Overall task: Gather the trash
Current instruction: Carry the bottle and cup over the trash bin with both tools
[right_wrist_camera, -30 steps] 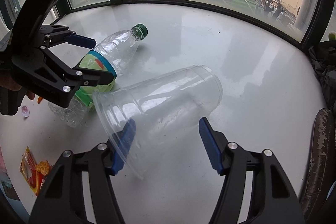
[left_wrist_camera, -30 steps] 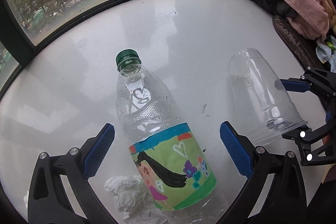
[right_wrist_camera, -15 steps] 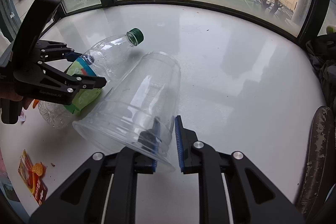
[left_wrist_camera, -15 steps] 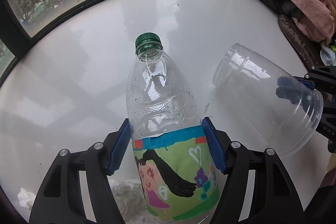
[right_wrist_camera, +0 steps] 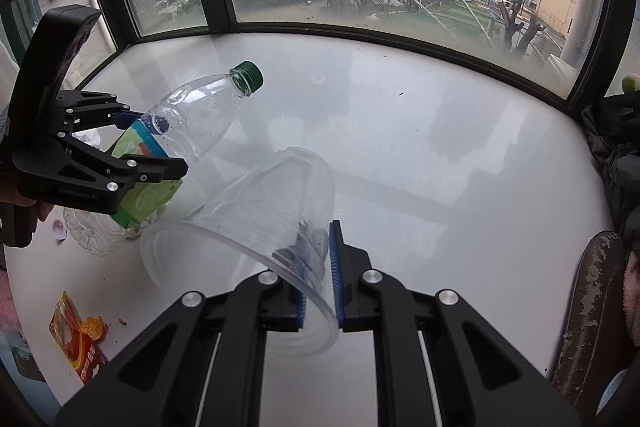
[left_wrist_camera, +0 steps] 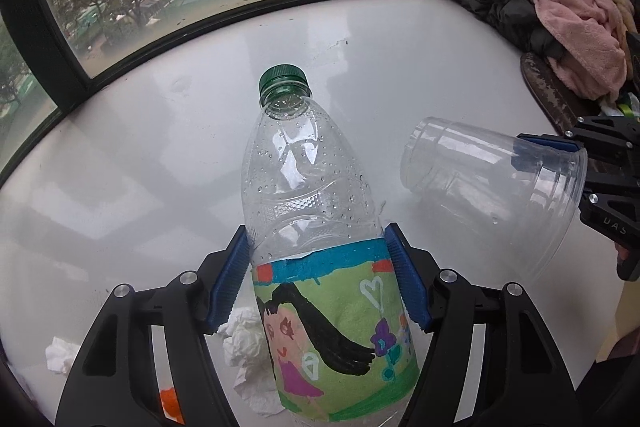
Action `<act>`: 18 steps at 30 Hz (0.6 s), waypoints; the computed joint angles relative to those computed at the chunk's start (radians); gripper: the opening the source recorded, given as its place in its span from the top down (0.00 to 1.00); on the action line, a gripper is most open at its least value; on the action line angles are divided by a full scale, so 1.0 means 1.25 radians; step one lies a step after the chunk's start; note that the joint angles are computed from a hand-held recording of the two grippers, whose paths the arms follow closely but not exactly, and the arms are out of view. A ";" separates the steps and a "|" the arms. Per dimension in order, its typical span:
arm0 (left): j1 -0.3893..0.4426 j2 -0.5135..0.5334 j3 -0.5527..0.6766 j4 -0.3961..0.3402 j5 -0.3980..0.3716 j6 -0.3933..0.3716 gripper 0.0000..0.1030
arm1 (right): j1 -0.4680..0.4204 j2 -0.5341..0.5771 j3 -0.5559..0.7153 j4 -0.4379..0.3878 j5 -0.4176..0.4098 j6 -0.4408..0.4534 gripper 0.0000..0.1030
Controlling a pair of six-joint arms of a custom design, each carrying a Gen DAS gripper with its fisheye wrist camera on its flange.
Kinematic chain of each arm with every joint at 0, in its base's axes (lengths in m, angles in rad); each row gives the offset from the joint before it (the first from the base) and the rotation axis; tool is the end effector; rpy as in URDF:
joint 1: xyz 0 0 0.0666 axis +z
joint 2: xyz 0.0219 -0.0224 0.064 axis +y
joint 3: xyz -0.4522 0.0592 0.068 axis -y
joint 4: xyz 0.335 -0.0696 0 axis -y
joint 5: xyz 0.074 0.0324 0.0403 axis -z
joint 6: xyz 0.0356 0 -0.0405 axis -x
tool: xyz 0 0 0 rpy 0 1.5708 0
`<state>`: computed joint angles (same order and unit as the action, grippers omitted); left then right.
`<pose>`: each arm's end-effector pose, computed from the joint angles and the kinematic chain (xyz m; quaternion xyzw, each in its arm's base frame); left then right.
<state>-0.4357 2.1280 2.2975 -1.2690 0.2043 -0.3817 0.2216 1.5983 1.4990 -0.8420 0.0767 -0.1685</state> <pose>0.6297 -0.3016 0.4379 0.4063 0.8782 -0.1054 0.2295 0.4884 0.1068 0.4589 -0.0134 0.9502 0.0242 0.3105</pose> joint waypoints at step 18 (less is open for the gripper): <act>0.037 -0.225 -0.250 0.115 -0.041 0.082 0.37 | 0.055 -0.034 0.076 -0.026 -0.018 0.046 0.88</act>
